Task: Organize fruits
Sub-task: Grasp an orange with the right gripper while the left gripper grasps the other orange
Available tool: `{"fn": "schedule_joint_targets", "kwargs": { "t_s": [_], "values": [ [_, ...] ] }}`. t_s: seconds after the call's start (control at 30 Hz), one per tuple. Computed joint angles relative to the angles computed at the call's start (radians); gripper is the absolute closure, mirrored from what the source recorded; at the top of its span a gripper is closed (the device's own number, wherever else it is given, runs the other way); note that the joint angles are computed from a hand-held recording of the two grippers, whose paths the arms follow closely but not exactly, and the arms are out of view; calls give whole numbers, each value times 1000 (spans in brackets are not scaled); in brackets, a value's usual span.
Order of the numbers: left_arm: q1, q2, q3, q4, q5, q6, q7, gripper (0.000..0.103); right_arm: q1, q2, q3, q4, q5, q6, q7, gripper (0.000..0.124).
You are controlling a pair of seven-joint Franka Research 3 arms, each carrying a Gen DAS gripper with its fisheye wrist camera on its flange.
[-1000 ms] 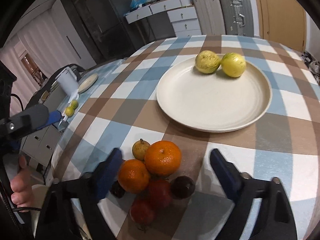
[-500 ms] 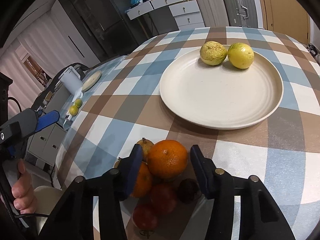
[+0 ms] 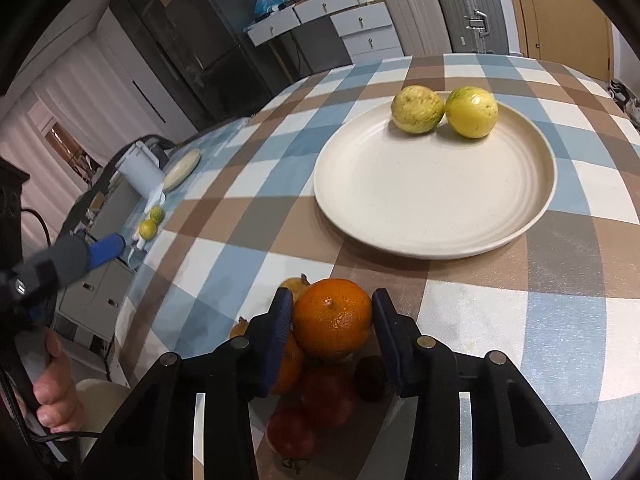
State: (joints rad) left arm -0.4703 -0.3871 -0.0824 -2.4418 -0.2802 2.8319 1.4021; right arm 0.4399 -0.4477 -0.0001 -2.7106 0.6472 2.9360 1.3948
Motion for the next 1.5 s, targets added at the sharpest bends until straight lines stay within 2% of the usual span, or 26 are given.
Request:
{"fn": "schedule_joint_targets", "kwargs": {
  "t_s": [0.2, 0.4, 0.6, 0.73, 0.83, 0.93, 1.03, 1.17, 1.27, 1.33, 1.5],
  "values": [
    [30, 26, -28, 11, 50, -20, -23, 1, 19, -55, -31, -26, 41, 30, -11, 82],
    [16, 81, -55, 48, 84, -58, 47, 1, 12, -150, -44, -72, 46, 48, 4, 82],
    [41, 131, -127, 78, 194, -72, 53, 1, -12, -264, -59, -129, 21, 41, 24, 82],
    [69, 153, -173, 87, 322, -65, 6, 4, -11, -316, -88, -154, 12, 29, 25, 82],
    [54, 178, -168, 107, 328, -90, 22, 13, -17, -345, -91, -164, 3, 24, 25, 82],
    [25, 197, -145, 121, 243, -110, 87, 20, -5, -352, -106, -164, 8, 28, 23, 82],
    [37, 206, -154, 129, 243, -115, 89, 37, 6, -356, -113, -164, 10, 27, 16, 82],
    [20, 216, -137, 139, 142, -133, 175, 47, 14, -360, -116, -163, 9, 25, 3, 82],
    [26, 219, -150, 138, 144, -125, 194, 53, 16, -358, -121, -162, 15, 24, 0, 82],
    [9, 221, -139, 143, 85, -136, 255, 66, 13, -360, -121, -163, 19, 19, 2, 82],
    [19, 220, -151, 140, 86, -135, 255, 66, 10, -358, -117, -163, 22, 20, 1, 82]
  ]
}}
